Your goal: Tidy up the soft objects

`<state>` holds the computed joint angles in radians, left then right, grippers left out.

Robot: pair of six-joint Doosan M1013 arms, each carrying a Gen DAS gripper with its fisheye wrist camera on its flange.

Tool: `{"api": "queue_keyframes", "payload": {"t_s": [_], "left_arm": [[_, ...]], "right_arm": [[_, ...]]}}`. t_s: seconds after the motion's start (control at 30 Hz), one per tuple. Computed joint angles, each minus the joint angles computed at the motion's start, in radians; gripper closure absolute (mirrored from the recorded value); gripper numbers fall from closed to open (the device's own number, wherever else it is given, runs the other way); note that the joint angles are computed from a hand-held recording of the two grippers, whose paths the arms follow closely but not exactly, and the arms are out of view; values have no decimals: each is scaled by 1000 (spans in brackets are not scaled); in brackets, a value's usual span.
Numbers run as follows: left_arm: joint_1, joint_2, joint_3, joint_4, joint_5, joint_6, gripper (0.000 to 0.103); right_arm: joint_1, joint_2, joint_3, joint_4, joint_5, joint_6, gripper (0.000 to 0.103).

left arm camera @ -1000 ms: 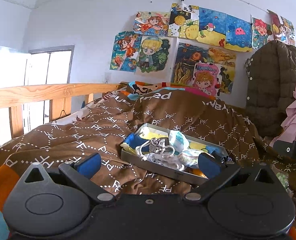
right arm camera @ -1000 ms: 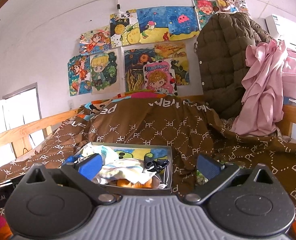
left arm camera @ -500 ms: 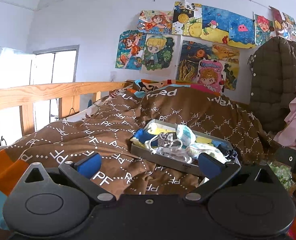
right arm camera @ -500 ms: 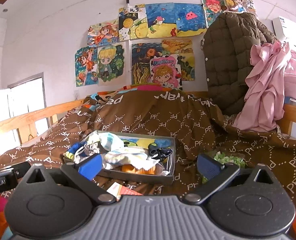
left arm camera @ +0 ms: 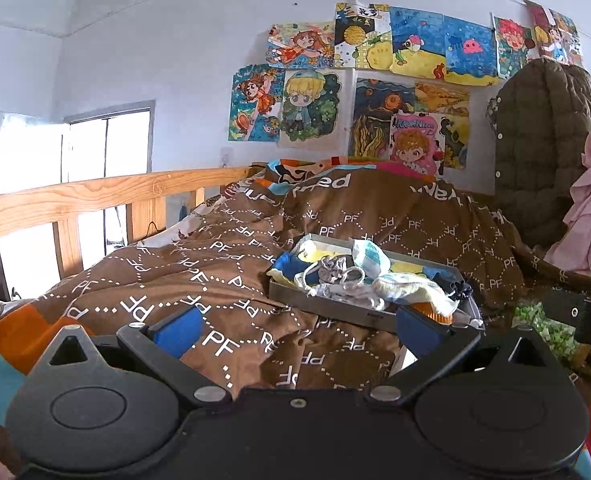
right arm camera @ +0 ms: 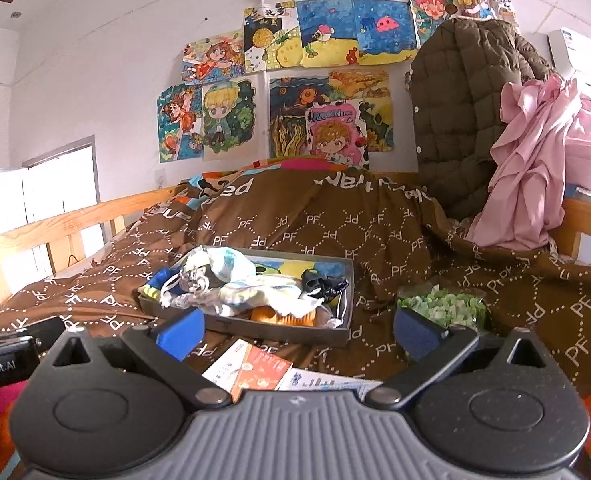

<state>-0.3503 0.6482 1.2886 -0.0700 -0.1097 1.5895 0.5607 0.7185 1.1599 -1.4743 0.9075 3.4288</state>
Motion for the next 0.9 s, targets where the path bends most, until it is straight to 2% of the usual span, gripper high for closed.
{"api": "queue_keyframes", "payload": {"t_s": [0.13, 0.43, 0.63, 0.77, 0.9], "left_arm": [[-2, -3, 8, -69, -10, 74, 1], [-3, -3, 9, -55, -9, 70, 1], [-11, 6, -9, -346, 5, 377, 1], [-16, 14, -24, -590, 6, 618, 1], [-18, 23, -35, -714, -2, 737, 1]], "right_arm": [[4, -7, 12, 12, 2, 0, 0], [9, -11, 19, 26, -1, -6, 0], [5, -5, 11, 49, -15, -33, 0], [2, -1, 3, 69, -18, -50, 0], [0, 2, -3, 88, -18, -64, 0]]}}
